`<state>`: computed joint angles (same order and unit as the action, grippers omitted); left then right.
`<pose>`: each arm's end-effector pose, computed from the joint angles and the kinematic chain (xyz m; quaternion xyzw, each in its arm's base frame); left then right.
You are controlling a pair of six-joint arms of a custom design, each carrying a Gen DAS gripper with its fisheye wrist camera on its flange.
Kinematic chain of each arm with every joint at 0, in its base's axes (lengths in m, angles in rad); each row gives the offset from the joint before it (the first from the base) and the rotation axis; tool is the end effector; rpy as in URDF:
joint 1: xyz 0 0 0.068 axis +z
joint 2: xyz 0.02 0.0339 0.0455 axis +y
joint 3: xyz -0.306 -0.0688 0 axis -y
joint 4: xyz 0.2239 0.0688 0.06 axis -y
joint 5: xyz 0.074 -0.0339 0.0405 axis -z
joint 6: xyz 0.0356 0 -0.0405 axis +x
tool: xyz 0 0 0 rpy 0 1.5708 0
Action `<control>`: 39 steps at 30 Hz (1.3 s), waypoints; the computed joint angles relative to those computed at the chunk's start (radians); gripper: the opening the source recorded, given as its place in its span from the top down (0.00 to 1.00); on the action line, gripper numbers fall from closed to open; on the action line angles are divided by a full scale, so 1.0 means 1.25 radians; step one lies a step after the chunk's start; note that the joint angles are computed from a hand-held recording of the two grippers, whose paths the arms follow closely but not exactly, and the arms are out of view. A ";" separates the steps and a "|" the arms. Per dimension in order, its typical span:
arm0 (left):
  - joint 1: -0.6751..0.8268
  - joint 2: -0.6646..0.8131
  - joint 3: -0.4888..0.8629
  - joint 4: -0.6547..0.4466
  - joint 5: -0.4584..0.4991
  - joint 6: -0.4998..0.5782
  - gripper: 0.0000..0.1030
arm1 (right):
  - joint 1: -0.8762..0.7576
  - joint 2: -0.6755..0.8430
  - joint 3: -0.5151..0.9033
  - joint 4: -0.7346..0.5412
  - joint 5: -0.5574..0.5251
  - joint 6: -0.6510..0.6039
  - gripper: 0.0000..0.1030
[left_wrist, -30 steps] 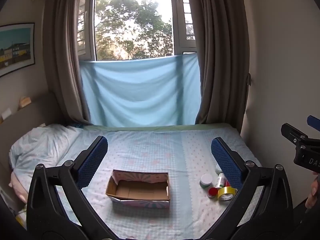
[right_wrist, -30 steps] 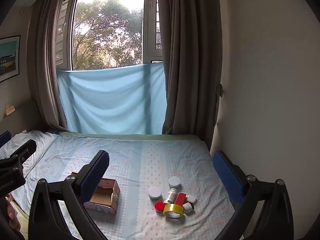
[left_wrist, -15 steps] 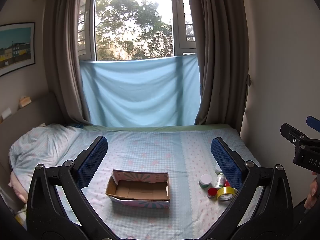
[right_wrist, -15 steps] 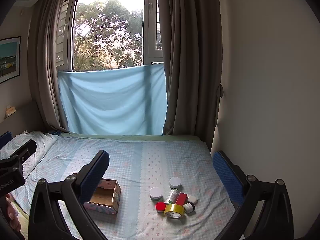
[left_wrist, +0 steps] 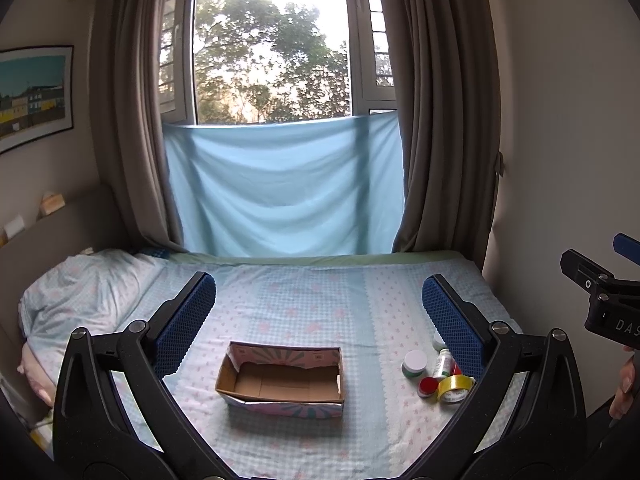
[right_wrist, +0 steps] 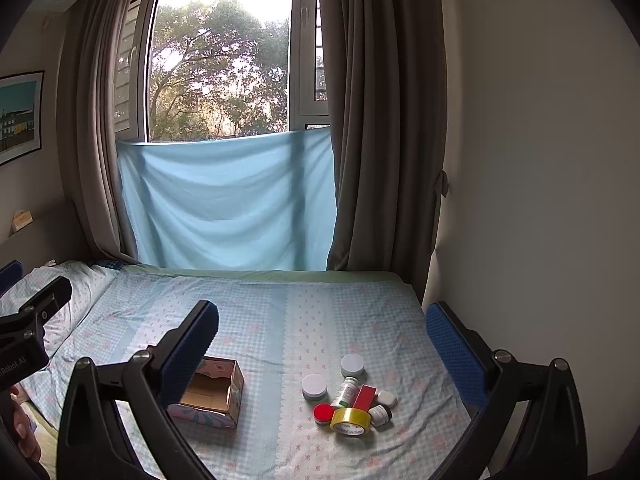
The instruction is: Organize rigid objects
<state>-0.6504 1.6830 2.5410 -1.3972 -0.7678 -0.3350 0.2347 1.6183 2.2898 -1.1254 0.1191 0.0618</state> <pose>0.2066 -0.1261 0.5751 -0.0558 0.8256 0.0707 0.5570 0.2643 0.0589 0.5575 -0.0417 0.8461 0.0282 0.5306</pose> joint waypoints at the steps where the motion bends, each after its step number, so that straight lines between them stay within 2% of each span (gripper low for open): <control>1: 0.000 -0.003 -0.006 0.003 -0.001 -0.001 0.01 | 0.000 0.001 0.000 0.001 0.000 0.000 0.00; 18: 0.039 -0.052 -0.091 0.069 0.046 0.025 0.01 | 0.024 0.022 0.045 -0.030 0.029 0.015 0.00; 39: 0.067 -0.063 -0.113 0.093 0.070 0.038 0.01 | 0.038 0.028 0.055 -0.034 0.037 0.020 0.00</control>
